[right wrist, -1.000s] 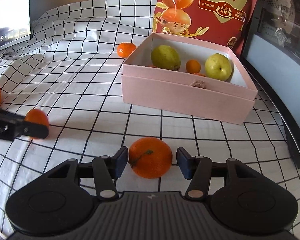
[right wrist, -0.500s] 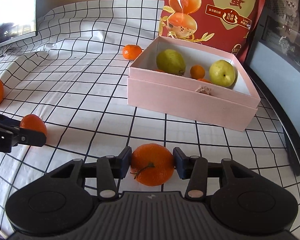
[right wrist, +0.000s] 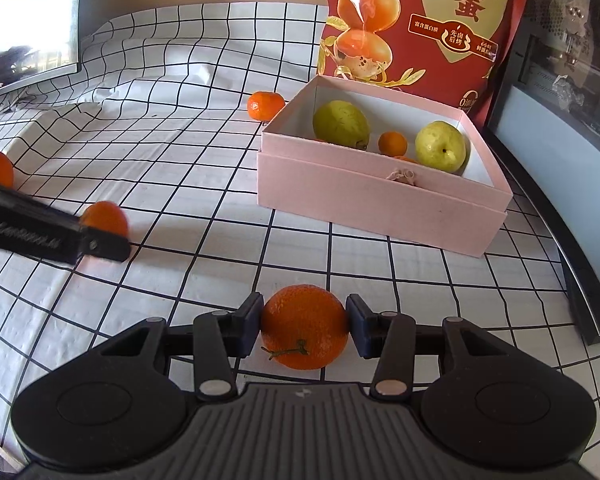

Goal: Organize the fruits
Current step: 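Carry both mandarins over the pink box and open the right gripper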

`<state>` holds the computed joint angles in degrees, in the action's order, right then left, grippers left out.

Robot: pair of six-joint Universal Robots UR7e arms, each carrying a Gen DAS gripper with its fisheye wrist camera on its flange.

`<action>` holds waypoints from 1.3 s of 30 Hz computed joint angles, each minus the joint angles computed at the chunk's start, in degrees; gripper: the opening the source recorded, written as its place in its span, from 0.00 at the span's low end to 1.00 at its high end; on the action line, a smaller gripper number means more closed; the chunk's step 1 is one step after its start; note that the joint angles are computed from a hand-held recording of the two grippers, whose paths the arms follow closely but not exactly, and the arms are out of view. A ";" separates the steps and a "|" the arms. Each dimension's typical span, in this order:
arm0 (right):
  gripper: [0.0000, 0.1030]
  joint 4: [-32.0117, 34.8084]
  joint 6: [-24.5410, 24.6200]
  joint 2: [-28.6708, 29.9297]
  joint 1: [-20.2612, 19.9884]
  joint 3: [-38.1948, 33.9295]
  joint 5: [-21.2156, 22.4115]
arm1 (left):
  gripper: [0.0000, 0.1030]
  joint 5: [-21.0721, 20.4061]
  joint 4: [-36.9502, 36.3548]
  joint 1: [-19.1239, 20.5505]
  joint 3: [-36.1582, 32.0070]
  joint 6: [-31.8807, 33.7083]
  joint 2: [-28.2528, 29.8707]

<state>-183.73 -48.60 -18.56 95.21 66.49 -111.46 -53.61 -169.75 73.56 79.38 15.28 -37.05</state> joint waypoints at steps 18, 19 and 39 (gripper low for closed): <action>0.44 0.98 1.65 -0.48 -0.17 0.47 0.02 | 0.46 -4.88 1.78 -0.82 5.27 -0.23 -3.47; 0.44 0.98 1.70 -0.29 -0.14 0.18 0.02 | 0.46 -5.24 2.10 -0.89 5.59 -0.56 -3.70; 0.43 9.30 4.45 -0.17 0.30 -9.93 4.27 | 0.46 -11.72 7.45 -1.81 -7.19 -0.02 1.36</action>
<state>-174.43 -44.15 -18.72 95.51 56.56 -107.19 -65.33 -162.30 71.75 72.19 15.26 -35.69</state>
